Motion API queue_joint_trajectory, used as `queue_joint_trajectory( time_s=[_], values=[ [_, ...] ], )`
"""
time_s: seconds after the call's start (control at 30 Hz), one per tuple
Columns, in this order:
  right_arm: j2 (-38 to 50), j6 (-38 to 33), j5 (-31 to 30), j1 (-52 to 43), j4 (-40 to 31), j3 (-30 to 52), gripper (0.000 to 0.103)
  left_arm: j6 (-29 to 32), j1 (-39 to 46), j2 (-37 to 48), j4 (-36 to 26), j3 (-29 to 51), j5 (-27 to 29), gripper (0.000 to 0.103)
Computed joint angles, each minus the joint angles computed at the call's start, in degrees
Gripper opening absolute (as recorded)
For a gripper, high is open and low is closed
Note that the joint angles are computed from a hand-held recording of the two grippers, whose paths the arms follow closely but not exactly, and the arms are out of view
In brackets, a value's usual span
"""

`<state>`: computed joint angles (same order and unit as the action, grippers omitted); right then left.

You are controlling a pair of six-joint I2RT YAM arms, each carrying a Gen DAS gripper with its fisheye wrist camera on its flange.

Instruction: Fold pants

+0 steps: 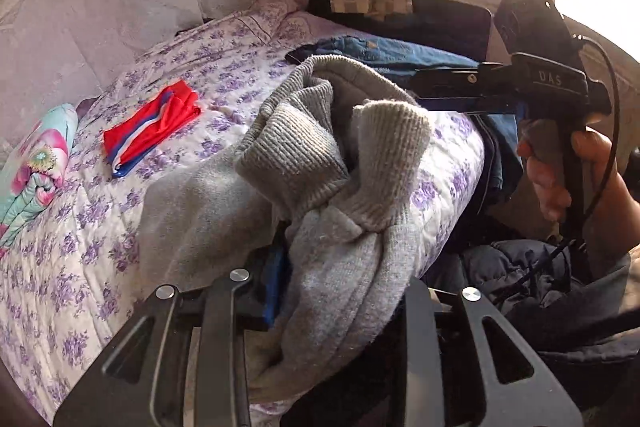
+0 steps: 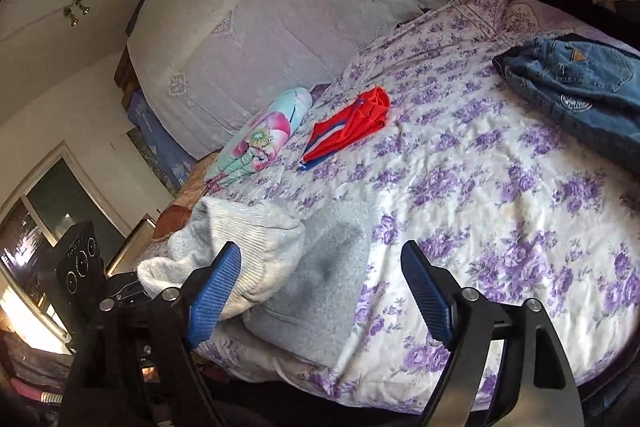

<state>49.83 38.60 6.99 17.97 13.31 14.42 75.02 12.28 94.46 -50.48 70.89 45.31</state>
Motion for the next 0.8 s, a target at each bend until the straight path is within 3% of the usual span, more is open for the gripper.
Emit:
queue_joint_trajectory(
  time_s=[0.07,0.13,0.17,0.23,0.3,0.33,0.37,0.43,0.5,0.6,0.67,0.7,0.77,0.8],
  values=[
    [-3.25,-0.91,4.71,3.34,-5.72,2.47,0.084,1.11,2.31,1.01,-5.85,3.72,1.80,0.038],
    [-4.17,-1.09,5.81,5.00,-8.72,4.12,0.096,3.61,2.95,3.25,-12.23,8.07,4.43,0.060],
    [-3.19,-0.42,2.06,3.71,-7.59,4.20,0.096,4.59,3.20,3.94,-13.56,8.70,5.72,0.076],
    [0.82,2.04,-8.39,0.01,-0.98,3.27,0.096,2.15,1.13,4.90,-12.66,8.66,5.01,0.076],
    [7.27,4.89,-18.45,-2.60,7.79,2.74,0.096,-0.36,-2.62,6.81,-11.62,8.19,1.73,0.061],
    [11.32,6.30,-20.56,-3.10,9.85,3.58,0.096,0.06,-4.39,9.12,-14.52,9.50,-0.59,0.055],
    [14.13,7.04,-19.94,-2.12,8.34,5.27,0.096,1.71,-4.74,9.55,-16.76,9.55,-1.35,0.052],
    [20.10,6.66,-16.40,0.37,2.32,9.67,0.096,5.96,-2.33,5.83,-15.22,6.34,1.14,0.052],
    [23.14,5.71,-11.02,3.33,-1.10,11.69,0.096,11.57,2.01,6.14,-20.11,9.06,4.41,0.052],
    [25.99,5.80,-13.48,4.05,5.15,10.23,0.095,11.49,5.66,10.75,-23.60,15.28,4.93,0.061],
    [29.25,4.91,-14.68,4.22,11.93,9.61,0.061,6.74,4.96,16.45,-24.04,19.90,2.60,0.061],
    [29.77,1.74,-10.57,5.91,8.62,11.99,0.028,5.34,4.07,18.81,-24.43,21.11,1.67,0.060],
    [29.22,-8.86,3.08,12.60,2.46,17.40,0.021,4.96,2.76,19.96,-23.41,20.00,2.14,0.058],
    [28.41,-12.79,5.62,14.36,0.80,19.59,0.021,6.34,2.05,19.49,-24.08,18.83,3.07,0.057]
  ],
)
